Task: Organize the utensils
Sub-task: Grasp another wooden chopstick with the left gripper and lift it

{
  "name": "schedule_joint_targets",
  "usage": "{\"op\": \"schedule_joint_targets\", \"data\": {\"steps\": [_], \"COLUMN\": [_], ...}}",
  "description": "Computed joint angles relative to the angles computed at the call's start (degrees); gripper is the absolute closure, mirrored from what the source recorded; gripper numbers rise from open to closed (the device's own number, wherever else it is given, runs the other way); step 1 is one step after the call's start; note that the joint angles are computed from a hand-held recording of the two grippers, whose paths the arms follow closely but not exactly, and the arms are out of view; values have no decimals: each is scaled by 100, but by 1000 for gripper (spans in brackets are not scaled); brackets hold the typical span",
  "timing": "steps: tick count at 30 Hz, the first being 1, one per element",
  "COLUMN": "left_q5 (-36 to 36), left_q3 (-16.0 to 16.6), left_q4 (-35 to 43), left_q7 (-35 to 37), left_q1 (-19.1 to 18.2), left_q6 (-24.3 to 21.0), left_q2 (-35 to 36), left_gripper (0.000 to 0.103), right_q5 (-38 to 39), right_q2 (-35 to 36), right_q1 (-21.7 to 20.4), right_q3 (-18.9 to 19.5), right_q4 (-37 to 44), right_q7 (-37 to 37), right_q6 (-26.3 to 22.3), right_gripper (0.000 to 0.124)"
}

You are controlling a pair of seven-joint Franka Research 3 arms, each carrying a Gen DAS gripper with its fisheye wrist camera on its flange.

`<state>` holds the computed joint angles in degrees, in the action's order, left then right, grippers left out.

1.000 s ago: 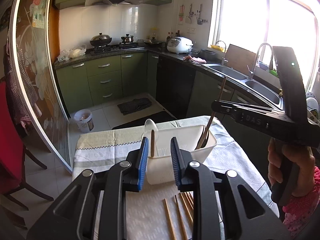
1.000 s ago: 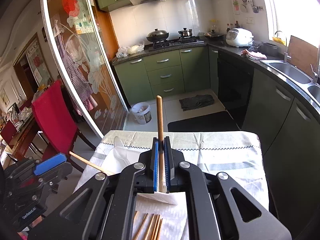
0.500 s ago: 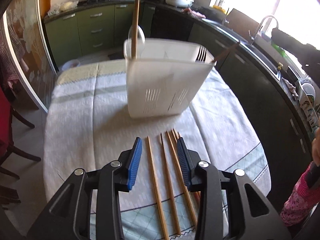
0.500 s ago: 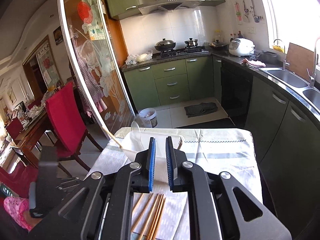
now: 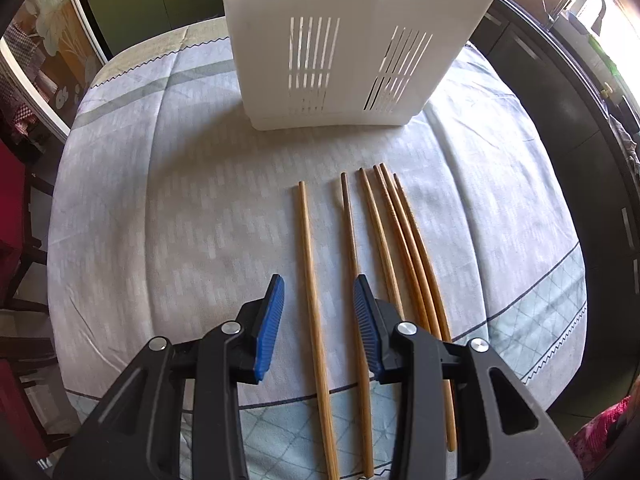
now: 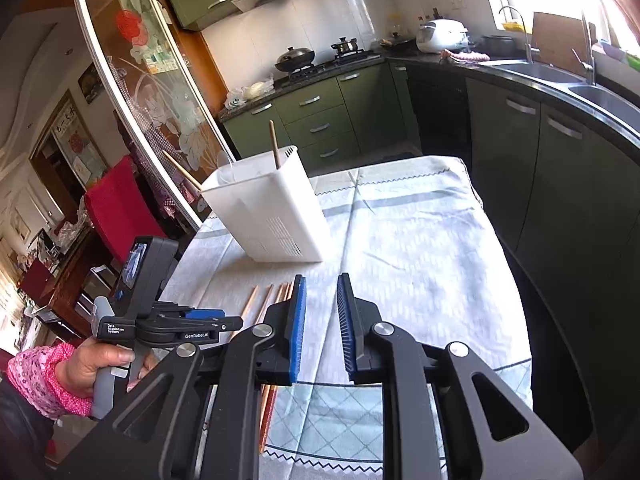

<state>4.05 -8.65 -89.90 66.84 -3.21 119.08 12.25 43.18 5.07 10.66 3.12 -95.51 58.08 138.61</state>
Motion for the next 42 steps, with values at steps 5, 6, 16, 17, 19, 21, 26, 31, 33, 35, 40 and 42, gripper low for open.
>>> {"op": "schedule_joint_targets", "data": {"steps": [5,6,16,17,19,21,26,31,33,35,40,42], "left_q5": [90,104,91,64,54,142,382,807,907,1007,1306,1257], "left_q3": [-4,-7,-17,-13,3,23,84,98,117,121,95,113], "left_q4": [148,170,93,22,-168,-389,-1046,-1588,-1755,-1919,-2199,-2241], "left_q7": [-151,-165,-221,-206,-198,-216,-252,-436,-451,-502,-603,-543], "left_q1": [-55,-62,-48,-27,5,7,39,32,46,61,81,68], "left_q6": [-168,-189,-49,19,199,451,1170,1806,2021,2202,2561,2621], "left_q2": [188,210,219,163,-9,-224,-915,-1502,-1688,-1857,-2103,-2138], "left_gripper": [72,73,97,97,97,97,97,97,97,97,97,97], "right_q5": [176,193,-35,-120,-372,-664,-1440,-1898,-2099,-2274,-2575,-2664], "right_q2": [-36,-38,96,111,168,276,754,1589,1904,2205,2647,2745], "right_q1": [-39,-42,52,73,138,203,418,558,638,703,822,858], "right_q3": [-20,-21,39,48,68,90,161,229,218,212,189,183], "right_q4": [-183,-200,31,46,92,194,636,1581,1963,2377,3002,3153], "right_q7": [-133,-157,32,56,170,294,682,1054,1254,1415,1665,1719], "right_q6": [-123,-148,-265,-270,-243,-317,-578,-1322,-1544,-1778,-2082,-2164], "right_gripper": [107,107,103,103,103,103,103,104,106,107,108,108]}}
